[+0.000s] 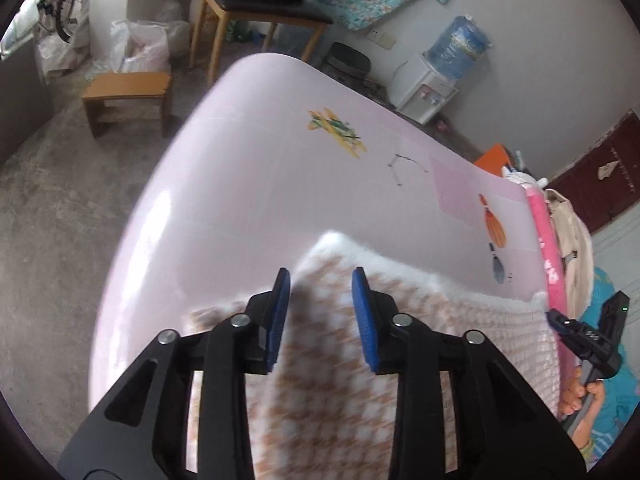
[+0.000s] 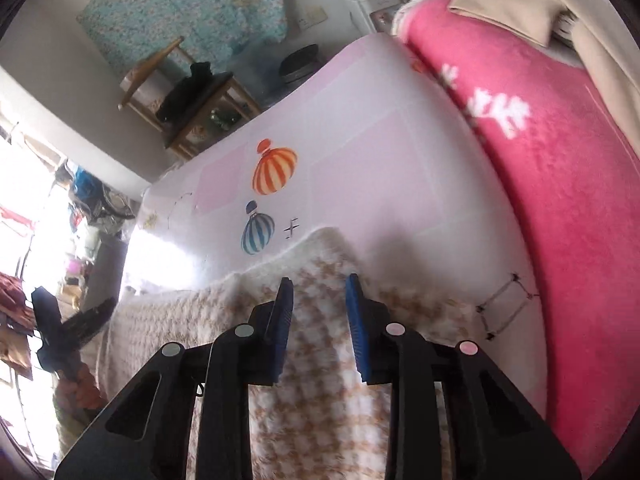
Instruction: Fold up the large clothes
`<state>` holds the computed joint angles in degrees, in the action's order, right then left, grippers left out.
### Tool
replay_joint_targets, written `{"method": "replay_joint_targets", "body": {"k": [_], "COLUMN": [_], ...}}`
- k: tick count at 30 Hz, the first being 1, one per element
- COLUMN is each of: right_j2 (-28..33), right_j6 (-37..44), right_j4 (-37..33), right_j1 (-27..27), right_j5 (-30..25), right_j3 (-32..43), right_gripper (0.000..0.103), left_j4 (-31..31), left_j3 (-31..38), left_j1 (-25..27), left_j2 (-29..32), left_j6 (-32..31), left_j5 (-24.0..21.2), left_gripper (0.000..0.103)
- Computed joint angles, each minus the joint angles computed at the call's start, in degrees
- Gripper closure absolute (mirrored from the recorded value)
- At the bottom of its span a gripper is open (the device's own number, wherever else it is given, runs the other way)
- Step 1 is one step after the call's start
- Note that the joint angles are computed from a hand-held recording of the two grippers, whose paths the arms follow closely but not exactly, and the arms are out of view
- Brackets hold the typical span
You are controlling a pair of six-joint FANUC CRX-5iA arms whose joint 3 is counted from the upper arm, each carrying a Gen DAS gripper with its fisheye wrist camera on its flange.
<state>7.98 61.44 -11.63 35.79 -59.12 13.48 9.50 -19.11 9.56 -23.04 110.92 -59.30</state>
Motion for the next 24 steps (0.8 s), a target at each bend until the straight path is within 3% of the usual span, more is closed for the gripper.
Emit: {"method": "replay_joint_targets", "body": {"k": [2, 3, 7, 9, 12, 14, 17, 18, 20, 24], "right_j2": [-1.9, -3.6, -11.5, -16.1, -21.2, -24.1, -26.2, -27.0, -30.3, -34.0], "right_j6": [-4.7, -4.6, -3.0, -0.4, 0.4, -1.7, -8.0, -10.6, -14.2, -24.1], "right_j4": [10.4, 11.4, 11.8, 9.2, 7.9, 9.5, 14.4, 16.4, 18.6, 29.5], "right_j1": [3.0, 3.6, 6.4, 8.3, 12.4, 15.5, 18.0, 18.8, 20.4, 29.1], "right_j5": [-1.2, -0.7, -0.3, -0.5, -1.5, -1.2, -3.1, -4.2, -4.0, -9.7], "right_j3": [-2.5, -4.0, -9.6, -12.6, -17.3, -21.7, -27.6, -29.4, -32.0, -35.0], "right_gripper": [0.074, 0.074, 0.065, 0.059, 0.056, 0.055, 0.055, 0.055, 0.058, 0.050], "left_j4": [-0.2, -0.3, 0.6, 2.0, 0.8, -4.6, -19.7, -20.8, -22.8, -36.1], "left_j3": [-0.7, -1.1, -1.8, -2.5, -2.9, -2.6, 0.8, 0.2, -1.4, 5.3], "left_j1": [1.5, 2.3, 1.3, -1.5, -8.7, -15.2, -28.0, -29.0, -31.6, -49.0], "left_j2": [-3.3, -5.3, -12.4, -14.8, -15.5, -15.0, -10.9, -10.9, -14.2, -10.9], "left_j6": [-1.7, -2.2, -5.5, -7.3, -5.2, 1.6, 17.0, 19.5, 23.6, 36.6], "left_j5": [-1.6, -2.1, -2.4, -2.5, -3.7, -5.0, -13.5, -15.6, -15.6, -25.4], "left_gripper": [0.063, 0.063, 0.063, 0.061, 0.059, 0.054, 0.052, 0.053, 0.054, 0.044]}}
